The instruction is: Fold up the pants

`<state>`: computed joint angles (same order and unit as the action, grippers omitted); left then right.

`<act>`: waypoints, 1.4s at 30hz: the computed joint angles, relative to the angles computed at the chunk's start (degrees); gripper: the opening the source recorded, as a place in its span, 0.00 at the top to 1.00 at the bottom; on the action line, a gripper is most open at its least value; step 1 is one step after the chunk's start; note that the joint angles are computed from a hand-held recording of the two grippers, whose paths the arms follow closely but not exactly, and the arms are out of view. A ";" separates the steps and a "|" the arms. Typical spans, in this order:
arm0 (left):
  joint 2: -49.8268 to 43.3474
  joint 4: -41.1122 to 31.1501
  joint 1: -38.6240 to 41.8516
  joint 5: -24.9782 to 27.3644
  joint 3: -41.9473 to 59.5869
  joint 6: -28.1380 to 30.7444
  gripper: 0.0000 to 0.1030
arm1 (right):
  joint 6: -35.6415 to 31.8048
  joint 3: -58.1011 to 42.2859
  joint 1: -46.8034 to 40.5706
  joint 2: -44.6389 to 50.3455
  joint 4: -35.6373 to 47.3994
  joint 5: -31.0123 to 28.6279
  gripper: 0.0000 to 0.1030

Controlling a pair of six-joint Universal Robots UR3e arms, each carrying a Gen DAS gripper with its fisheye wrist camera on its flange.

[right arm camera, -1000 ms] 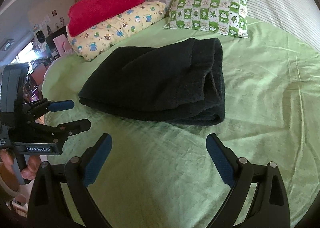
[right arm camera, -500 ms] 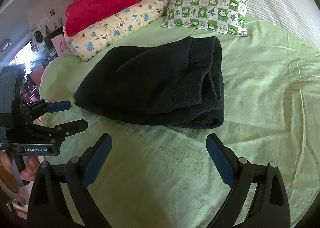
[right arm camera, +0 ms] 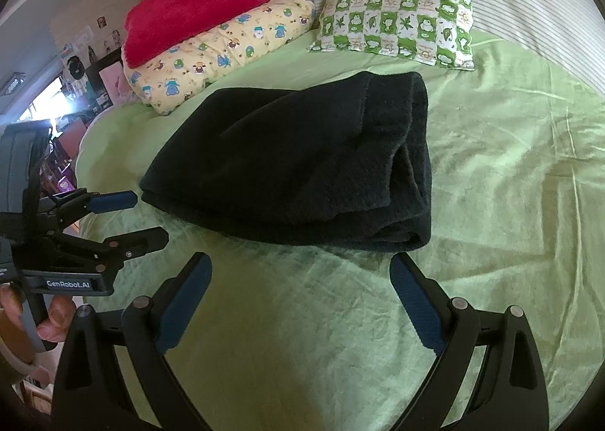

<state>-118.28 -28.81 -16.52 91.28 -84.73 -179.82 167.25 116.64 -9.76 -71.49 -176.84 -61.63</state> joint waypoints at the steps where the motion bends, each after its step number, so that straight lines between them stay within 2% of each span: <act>1: 0.01 0.07 -0.01 0.08 -0.02 -0.04 0.17 | 0.03 0.06 0.01 0.01 -0.15 0.05 0.08; 17: -0.31 -0.43 0.26 -0.16 0.72 -0.45 0.17 | 0.16 -0.05 -0.26 -0.21 -0.49 0.67 0.07; 21: 0.12 1.87 0.84 -1.27 -0.32 -0.89 0.17 | 0.15 -0.12 -0.39 -0.25 -0.65 0.78 0.07; 31: -0.59 3.51 0.43 0.67 1.20 -0.46 0.17 | 0.14 -1.25 -0.36 -0.03 0.03 1.18 0.07; 42: -1.48 3.38 0.65 0.31 2.24 -0.25 0.17 | 0.25 -1.31 -0.57 -0.33 -0.07 1.34 0.07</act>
